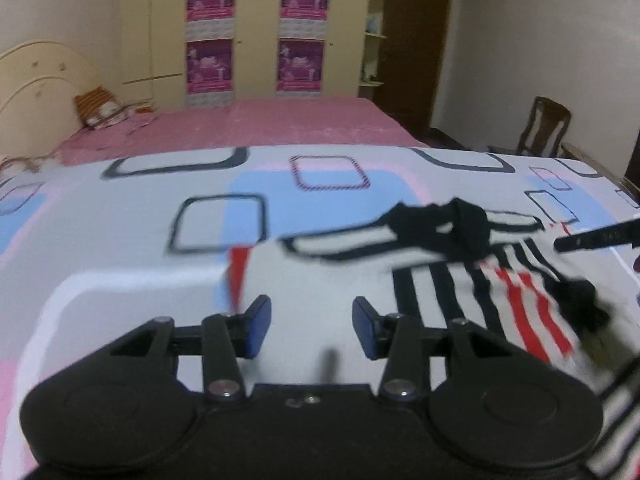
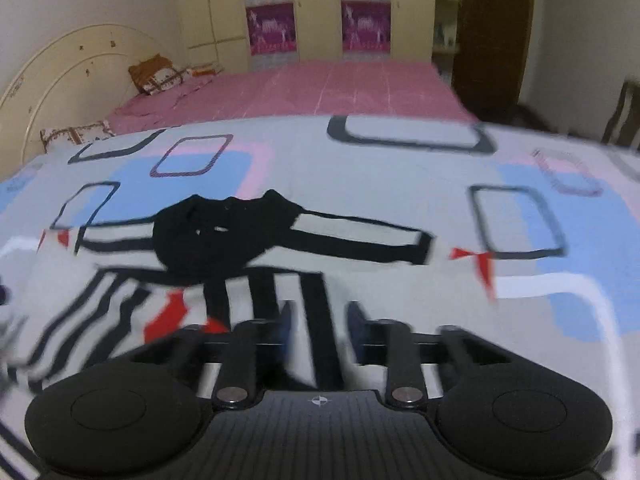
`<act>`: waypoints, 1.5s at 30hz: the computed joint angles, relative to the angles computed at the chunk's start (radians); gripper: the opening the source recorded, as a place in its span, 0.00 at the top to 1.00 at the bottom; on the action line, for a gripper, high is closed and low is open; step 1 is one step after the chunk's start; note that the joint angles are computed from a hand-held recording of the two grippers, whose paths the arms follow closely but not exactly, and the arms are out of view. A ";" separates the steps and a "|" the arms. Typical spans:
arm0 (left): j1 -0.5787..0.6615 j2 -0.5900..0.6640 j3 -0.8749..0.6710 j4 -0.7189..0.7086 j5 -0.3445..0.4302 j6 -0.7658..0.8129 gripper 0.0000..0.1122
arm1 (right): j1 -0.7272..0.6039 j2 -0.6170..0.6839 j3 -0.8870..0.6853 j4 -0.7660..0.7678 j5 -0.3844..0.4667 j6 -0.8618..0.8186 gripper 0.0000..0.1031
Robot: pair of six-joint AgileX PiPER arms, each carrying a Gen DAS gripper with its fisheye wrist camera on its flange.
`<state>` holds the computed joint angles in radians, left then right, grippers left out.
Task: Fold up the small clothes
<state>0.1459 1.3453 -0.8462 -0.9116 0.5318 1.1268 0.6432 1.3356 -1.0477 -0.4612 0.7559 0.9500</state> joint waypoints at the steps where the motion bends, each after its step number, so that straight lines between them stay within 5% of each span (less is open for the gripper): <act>1: -0.042 0.062 -0.039 0.020 -0.047 -0.030 0.61 | -0.025 0.024 -0.011 0.041 -0.028 -0.042 0.77; 5: -0.118 0.269 -0.140 0.218 -0.204 -0.219 0.52 | -0.051 0.178 -0.084 0.059 0.008 -0.122 0.77; 8: -0.049 0.277 -0.175 0.131 -0.106 -0.152 0.53 | -0.055 0.161 -0.067 0.042 -0.001 -0.060 0.77; 10: -0.038 0.215 -0.137 0.135 -0.114 -0.147 0.55 | 0.008 0.140 -0.077 -0.043 0.047 0.032 0.76; 12: -0.011 0.151 -0.102 0.032 -0.046 -0.101 0.54 | 0.068 0.105 -0.075 -0.073 0.017 0.090 0.41; 13: -0.020 0.120 -0.081 0.009 -0.017 -0.108 0.52 | 0.107 0.109 -0.087 -0.093 0.002 0.108 0.37; 16: -0.175 0.059 -0.020 0.104 -0.105 -0.209 0.47 | 0.174 0.174 -0.155 -0.073 -0.045 0.066 0.40; 18: -0.253 0.073 -0.012 0.227 -0.147 -0.348 0.47 | 0.199 0.253 -0.226 -0.023 -0.031 0.005 0.67; 22: -0.256 0.106 0.015 0.225 -0.190 -0.323 0.45 | 0.222 0.310 -0.237 -0.033 -0.026 0.022 0.68; 26: -0.149 0.079 0.050 0.230 -0.202 -0.263 0.44 | 0.218 0.236 -0.144 -0.145 0.080 0.155 0.67; 28: -0.092 0.088 0.034 0.158 -0.142 -0.204 0.45 | 0.188 0.189 -0.088 -0.116 0.046 0.159 0.65; 32: -0.149 0.016 0.037 0.241 -0.137 -0.316 0.47 | 0.244 0.197 -0.160 -0.152 0.109 0.173 0.64; 35: -0.225 -0.076 0.079 0.302 -0.130 -0.424 0.47 | 0.310 0.185 -0.176 -0.173 0.113 0.217 0.42; 39: -0.310 -0.111 0.155 0.420 -0.160 -0.599 0.47 | 0.375 0.194 -0.161 -0.131 0.104 0.214 0.42; 42: -0.226 -0.137 0.233 0.315 -0.195 -0.441 0.47 | 0.394 0.169 -0.105 -0.157 0.140 0.231 0.42; 45: -0.073 -0.131 0.241 0.126 -0.120 -0.164 0.46 | 0.375 0.068 0.021 -0.192 0.225 0.339 0.42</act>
